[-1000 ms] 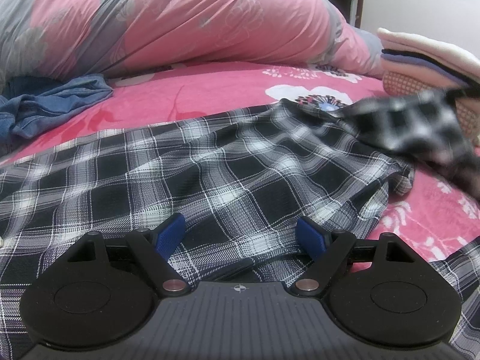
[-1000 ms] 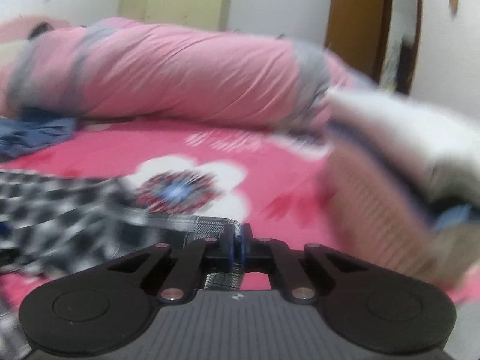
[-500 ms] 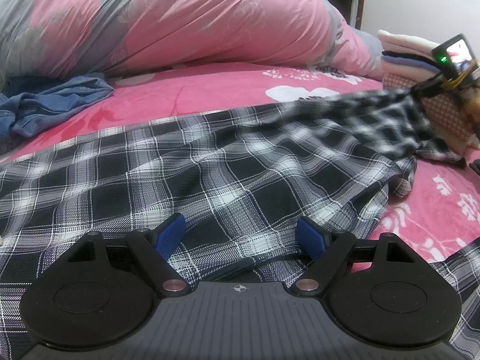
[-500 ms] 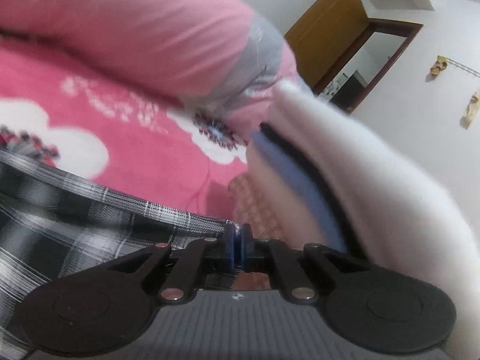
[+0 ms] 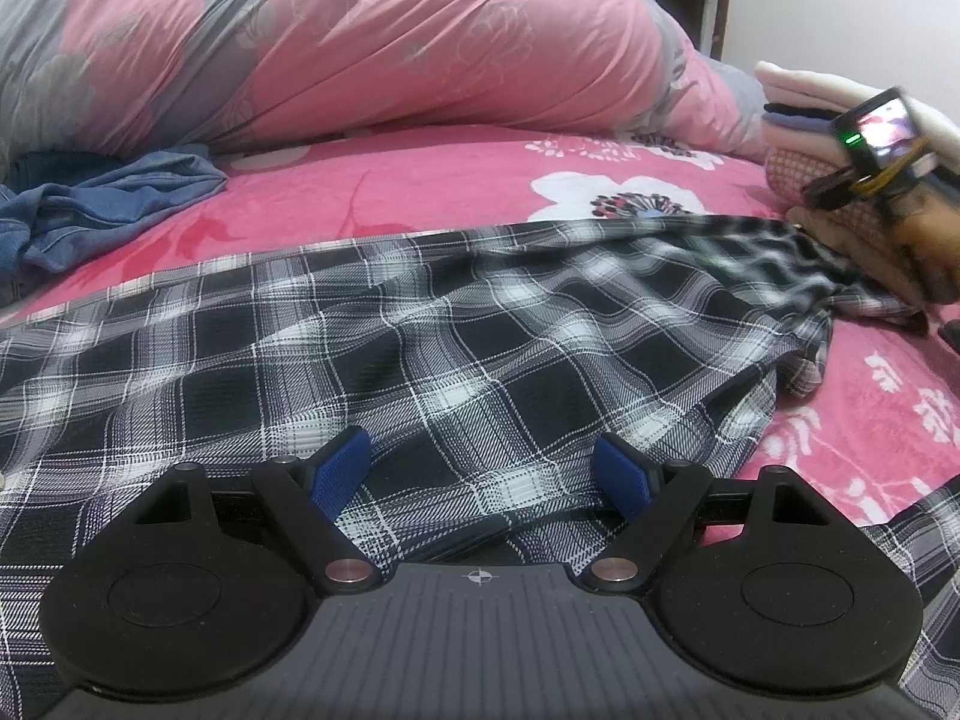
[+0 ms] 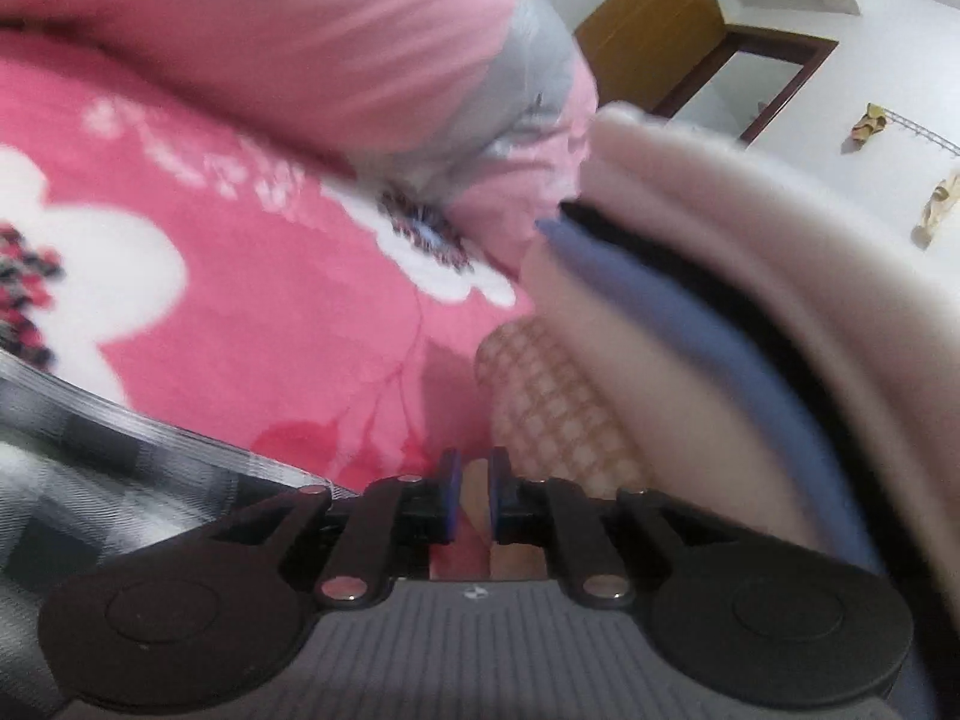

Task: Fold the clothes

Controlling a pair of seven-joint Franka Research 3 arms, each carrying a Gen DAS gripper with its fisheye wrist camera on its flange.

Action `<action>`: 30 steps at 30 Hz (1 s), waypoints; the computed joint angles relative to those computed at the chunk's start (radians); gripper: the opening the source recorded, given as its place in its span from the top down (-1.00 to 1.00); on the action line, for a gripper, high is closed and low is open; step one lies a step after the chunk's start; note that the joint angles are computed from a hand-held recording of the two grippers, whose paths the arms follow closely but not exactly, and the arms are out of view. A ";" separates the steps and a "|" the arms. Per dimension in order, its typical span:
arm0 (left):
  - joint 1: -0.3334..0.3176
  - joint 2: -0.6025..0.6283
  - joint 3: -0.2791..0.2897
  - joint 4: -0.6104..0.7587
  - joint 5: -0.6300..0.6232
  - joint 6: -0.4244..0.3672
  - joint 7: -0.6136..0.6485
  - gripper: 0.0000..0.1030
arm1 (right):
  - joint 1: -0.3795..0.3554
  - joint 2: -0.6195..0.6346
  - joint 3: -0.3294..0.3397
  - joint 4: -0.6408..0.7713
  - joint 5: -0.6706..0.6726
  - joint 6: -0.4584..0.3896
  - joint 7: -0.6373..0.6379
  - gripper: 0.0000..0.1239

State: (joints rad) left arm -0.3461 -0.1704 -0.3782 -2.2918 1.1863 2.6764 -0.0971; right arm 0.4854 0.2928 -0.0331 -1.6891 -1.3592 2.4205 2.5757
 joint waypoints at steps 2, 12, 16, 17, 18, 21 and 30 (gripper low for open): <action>0.000 -0.001 0.000 -0.001 0.000 0.000 0.000 -0.60 | -0.020 -0.102 0.013 -0.093 0.037 0.078 0.032 0.77; 0.003 -0.008 0.005 -0.007 0.003 0.020 -0.018 -0.60 | -0.061 -0.563 -0.011 -0.578 1.045 0.333 -0.146 0.42; 0.019 -0.060 -0.002 -0.030 0.016 0.036 -0.084 -0.60 | -0.036 -0.566 -0.055 -0.641 1.361 0.347 -0.120 0.41; 0.020 -0.077 -0.012 -0.034 0.032 0.033 -0.088 -0.60 | -0.028 -0.555 -0.067 -0.644 1.427 0.359 -0.138 0.41; 0.021 -0.093 -0.021 -0.038 0.046 0.032 -0.087 -0.60 | -0.033 -0.547 -0.062 -0.646 1.463 0.372 -0.135 0.40; 0.006 -0.104 -0.042 -0.030 0.059 0.052 0.010 -0.59 | -0.054 -0.524 -0.036 -0.640 1.542 0.396 -0.129 0.33; -0.077 0.014 -0.075 0.069 0.106 -0.035 0.265 -0.22 | -0.118 -0.585 0.058 -0.710 1.786 0.440 -0.106 0.33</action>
State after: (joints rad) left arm -0.4234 -0.1562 -0.4536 -2.2230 1.2928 2.6411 0.1676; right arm 0.3669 -0.2923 0.0253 -2.3996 0.4263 2.8604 2.4697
